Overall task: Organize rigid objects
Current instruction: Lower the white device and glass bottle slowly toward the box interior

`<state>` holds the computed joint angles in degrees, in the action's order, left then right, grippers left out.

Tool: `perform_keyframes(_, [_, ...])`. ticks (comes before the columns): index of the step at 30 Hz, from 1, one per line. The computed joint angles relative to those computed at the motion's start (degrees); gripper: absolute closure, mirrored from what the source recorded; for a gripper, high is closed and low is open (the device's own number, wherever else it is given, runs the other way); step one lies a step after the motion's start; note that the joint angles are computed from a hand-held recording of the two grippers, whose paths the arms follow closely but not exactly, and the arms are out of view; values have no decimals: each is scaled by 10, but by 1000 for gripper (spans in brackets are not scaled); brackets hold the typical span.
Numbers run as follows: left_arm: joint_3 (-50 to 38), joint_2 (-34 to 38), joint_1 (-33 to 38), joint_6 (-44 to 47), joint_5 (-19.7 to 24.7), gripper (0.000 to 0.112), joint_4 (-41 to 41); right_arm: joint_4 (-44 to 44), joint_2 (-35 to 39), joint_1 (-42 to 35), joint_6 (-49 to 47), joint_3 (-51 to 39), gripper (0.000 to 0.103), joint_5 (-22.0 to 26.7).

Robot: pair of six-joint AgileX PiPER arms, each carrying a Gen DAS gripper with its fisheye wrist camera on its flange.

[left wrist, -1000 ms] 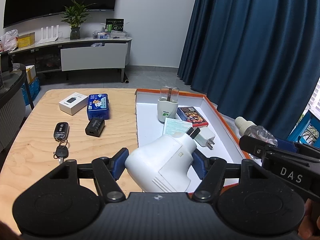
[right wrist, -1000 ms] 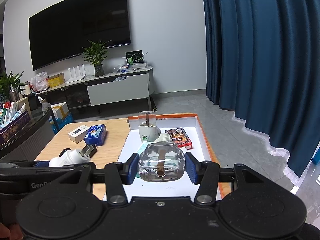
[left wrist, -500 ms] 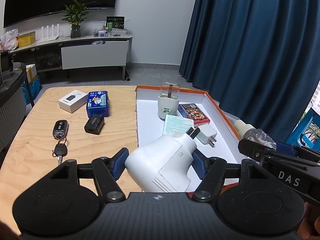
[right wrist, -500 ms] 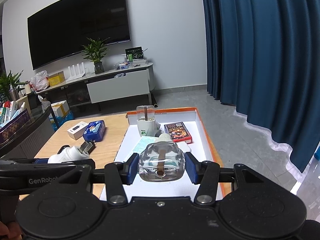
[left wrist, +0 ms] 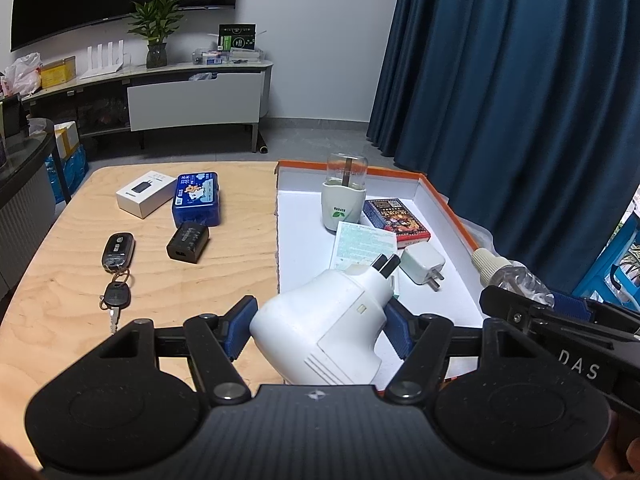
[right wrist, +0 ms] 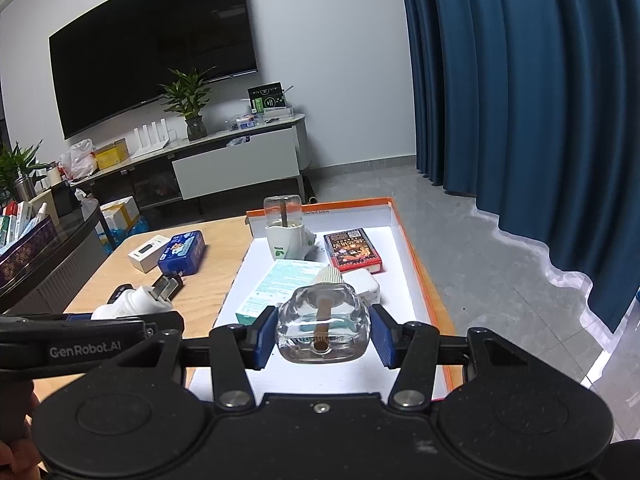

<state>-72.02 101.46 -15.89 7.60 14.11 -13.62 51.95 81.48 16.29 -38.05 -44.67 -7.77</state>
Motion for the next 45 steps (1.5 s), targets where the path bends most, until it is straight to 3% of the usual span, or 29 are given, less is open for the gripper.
perform_keyframes(3, [-9, 8, -3, -21, 3, 44, 20, -68, 10, -8, 66, -2, 43, 4])
perform_keyframes(8, [-21, 22, -8, -48, 7, 44, 49, -104, 27, -8, 101, -8, 43, -1])
perform_keyframes(13, [-33, 34, -12, -54, 11, 44, 55, -215, 41, -25, 206, -15, 43, 8])
perform_keyframes(17, [-40, 41, -15, -65, 14, 44, 65, -222, 52, -26, 212, -21, 43, 8])
perform_keyframes(23, [-54, 54, -17, -67, 20, 44, 68, -314, 63, -39, 300, -26, 43, 12])
perform_keyframes(45, [-80, 78, -21, -20, 32, 44, 19, -328, 95, -48, 307, -46, 43, 18])
